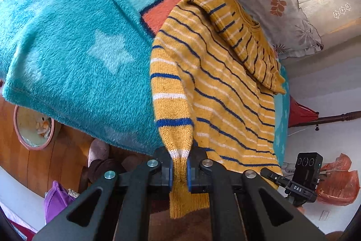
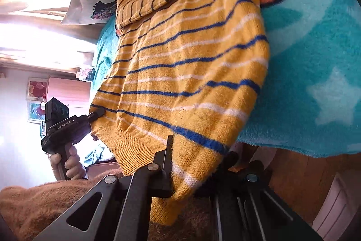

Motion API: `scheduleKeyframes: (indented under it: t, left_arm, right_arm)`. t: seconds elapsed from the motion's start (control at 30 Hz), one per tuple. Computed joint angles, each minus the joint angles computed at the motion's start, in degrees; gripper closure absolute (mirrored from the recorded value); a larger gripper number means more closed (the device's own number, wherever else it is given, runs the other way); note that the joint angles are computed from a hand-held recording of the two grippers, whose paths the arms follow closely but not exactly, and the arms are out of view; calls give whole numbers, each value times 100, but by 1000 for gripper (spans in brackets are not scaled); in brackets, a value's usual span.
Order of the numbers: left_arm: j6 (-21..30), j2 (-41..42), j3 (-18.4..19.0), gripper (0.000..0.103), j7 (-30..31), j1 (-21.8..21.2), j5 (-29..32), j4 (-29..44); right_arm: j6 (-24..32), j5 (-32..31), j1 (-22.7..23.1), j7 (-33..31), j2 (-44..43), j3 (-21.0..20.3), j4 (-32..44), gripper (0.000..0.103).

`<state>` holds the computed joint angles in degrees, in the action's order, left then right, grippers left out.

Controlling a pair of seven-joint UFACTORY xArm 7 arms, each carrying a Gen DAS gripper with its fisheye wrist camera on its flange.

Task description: Fold small clothes

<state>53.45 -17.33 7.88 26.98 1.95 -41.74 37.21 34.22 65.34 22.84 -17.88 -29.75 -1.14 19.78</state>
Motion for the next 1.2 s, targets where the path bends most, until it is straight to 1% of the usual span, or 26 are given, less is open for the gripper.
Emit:
scheduleKeyframes:
  t: [0.13,0.23,0.33,0.43,0.47,0.53,0.6,0.67,0.73,0.83,0.87,0.9,0.93,0.97,1.0,1.03,1.1,1.13,1.2]
  left_arm:
    - [-6,120,14,95,-59,-73,-362,320]
    - [-112,376,-64,95,-71,-137,-580,742]
    - [-241,837,-206,95,-162,-181,-620,1310]
    - [-359,1502,-358,95,-130,-168,-697,1979]
    - [-337,1755,-411,95,-115,-135,-737,2225]
    - [-196,2260,-539,95,-176,-29,-758,2759]
    - [-19,2746,-699,95,-218,90,-756,3339]
    - [33,3163,-871,95,-292,167,-644,3873]
    - [131,3692,-1032,95,-471,225,-474,4540]
    - [322,4608,-1248,95,-836,277,-135,5686]
    - [461,4952,-1331,95,-950,318,-60,6122]
    - [602,5290,-1434,95,-1047,386,-50,6547]
    - [722,5603,-1555,95,-1128,471,-87,6933]
    - [855,5902,-1678,95,-1216,554,-115,7312]
    - [979,6169,-1795,94,-1311,635,-150,7656]
    - [1061,6395,-1899,93,-1414,708,-200,7941]
    - [1142,6718,-2056,91,-1622,815,-277,8357]
    - [1158,6834,-2120,88,-1707,864,-316,8503]
    - [1156,7026,-2167,86,-1937,898,-302,8774]
  right_arm:
    - [67,120,-126,-480,160,-271,344,93]
    - [85,366,-272,-949,548,-376,864,93]
    - [123,716,-484,-1300,1047,-400,1462,92]
    - [107,1081,-713,-1465,1611,-347,2059,92]
    - [11,1073,-798,-1419,1790,-277,2240,92]
    - [-272,951,-947,-1084,2197,-75,2637,92]
    - [-214,1041,-1153,-868,2538,-21,2976,92]
    - [-159,987,-1373,-684,2848,29,3289,92]
    - [-127,922,-1570,-506,3240,107,3664,91]
    - [-19,1021,-1870,-342,3934,234,4287,90]
    - [50,1097,-1983,-294,4171,280,4491,86]
    - [99,1284,-2104,-302,4414,343,4688,79]
    - [153,1673,-2256,-420,4658,432,4880,72]
    - [244,2111,-2424,-616,4851,536,5018,54]
    - [330,2506,-2576,-788,5017,624,5130,44]
    - [289,2748,-2651,-790,5154,668,5230,43]
    - [168,2956,-2731,-708,5321,714,5365,43]
    - [149,3006,-2766,-711,5394,730,5436,43]
    - [3,2874,-2774,-592,5478,736,5555,43]
